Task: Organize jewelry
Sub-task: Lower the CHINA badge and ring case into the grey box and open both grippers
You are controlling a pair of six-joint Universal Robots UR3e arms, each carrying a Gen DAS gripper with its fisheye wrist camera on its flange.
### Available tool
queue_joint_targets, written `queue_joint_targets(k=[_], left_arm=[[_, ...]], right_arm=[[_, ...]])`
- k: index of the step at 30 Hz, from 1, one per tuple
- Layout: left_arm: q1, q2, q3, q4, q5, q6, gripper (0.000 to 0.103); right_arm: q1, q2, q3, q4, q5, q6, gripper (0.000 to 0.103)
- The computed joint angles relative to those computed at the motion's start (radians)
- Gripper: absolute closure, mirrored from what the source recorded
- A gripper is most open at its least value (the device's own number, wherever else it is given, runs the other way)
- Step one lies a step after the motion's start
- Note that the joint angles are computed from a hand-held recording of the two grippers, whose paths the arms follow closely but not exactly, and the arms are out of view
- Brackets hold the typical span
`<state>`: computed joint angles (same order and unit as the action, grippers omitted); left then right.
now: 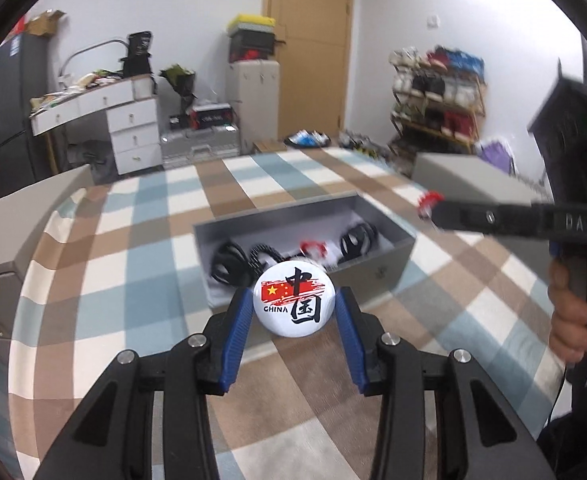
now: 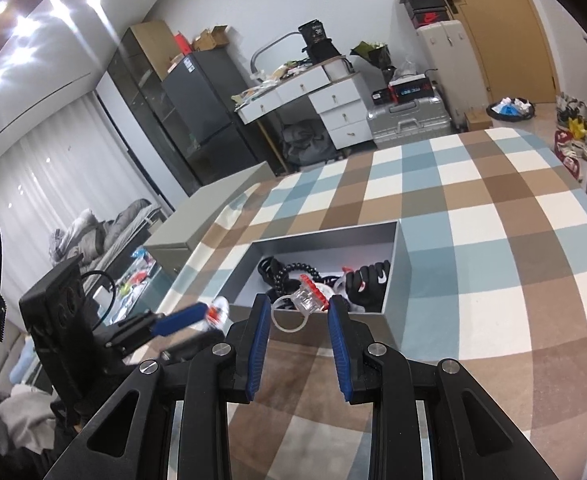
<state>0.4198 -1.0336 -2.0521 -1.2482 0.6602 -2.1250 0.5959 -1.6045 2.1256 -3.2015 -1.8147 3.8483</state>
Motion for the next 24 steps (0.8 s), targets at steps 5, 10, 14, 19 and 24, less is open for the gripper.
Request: queue_joint_targets(k=[5, 10, 14, 19, 24], left_arm=[[0.007, -0.032, -0.004, 0.090, -0.017, -0.084, 0.066], [0.024, -0.044, -0.010, 0.141, -0.020, -0.126, 0.066], [0.016, -0.072, 0.001, 0.200, -0.020, -0.178, 0.066], [0.004, -0.096, 0.022, 0.241, -0.026, -0.214, 0.066], [-0.040, -0.155, 0.041, 0.351, -0.001, -0.301, 0.066]], right_arm=[[-0.008, -0.007, 0.008, -0.019, 0.011, 0.010, 0.075], [-0.025, -0.023, 0.013, -0.028, 0.026, 0.011, 0.075], [-0.039, -0.030, -0.005, 0.003, 0.029, 0.008, 0.075], [-0.054, -0.021, -0.047, 0.025, 0.031, 0.004, 0.075], [-0.076, 0.017, -0.094, 0.051, 0.060, 0.002, 0.075]])
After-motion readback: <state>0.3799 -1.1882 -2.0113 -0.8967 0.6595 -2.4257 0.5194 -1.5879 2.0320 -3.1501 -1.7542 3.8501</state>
